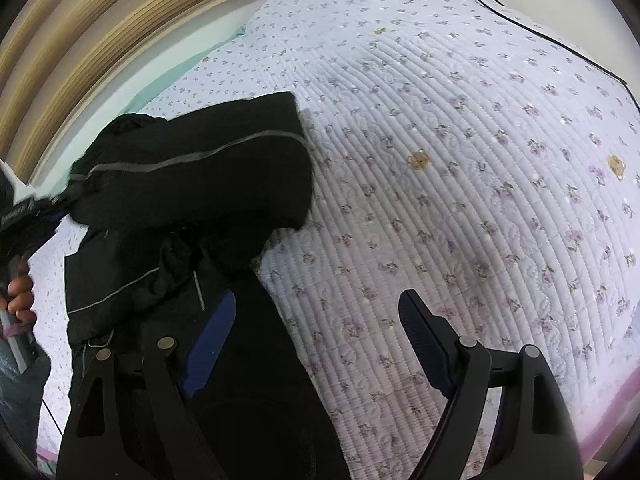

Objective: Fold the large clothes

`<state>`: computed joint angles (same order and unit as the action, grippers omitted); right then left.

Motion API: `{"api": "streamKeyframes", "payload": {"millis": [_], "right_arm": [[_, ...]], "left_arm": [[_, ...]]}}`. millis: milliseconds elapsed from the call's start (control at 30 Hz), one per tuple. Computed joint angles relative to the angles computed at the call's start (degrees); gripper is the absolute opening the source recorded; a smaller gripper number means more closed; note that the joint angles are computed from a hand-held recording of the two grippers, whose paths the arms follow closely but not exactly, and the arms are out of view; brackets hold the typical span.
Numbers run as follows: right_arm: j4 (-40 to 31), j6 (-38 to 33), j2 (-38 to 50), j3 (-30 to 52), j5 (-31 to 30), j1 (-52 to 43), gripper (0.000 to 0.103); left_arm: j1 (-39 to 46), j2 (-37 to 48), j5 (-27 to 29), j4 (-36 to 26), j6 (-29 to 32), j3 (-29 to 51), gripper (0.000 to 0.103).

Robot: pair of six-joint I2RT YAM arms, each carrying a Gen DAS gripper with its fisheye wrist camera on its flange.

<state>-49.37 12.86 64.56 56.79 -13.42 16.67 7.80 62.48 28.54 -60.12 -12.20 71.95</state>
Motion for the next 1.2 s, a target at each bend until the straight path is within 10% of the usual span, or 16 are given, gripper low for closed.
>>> {"api": "streamKeyframes", "payload": {"millis": [300,600,1200], "right_arm": [[1.19,2.43,4.36,3.89,0.43,7.25,0.085],[0.50,4.06,7.33,7.06,2.37,13.62,0.085],[-1.30,3.92,10.21,11.73,4.89,17.40,0.085]], "left_arm": [[37.11,-0.48,7.31,-17.13,25.15,7.21,0.015],[57.14,2.63,3.15,-17.45,37.66,6.21,0.015],[54.08,-0.55,-14.98,-3.64,37.74,-17.10,0.022]]}}
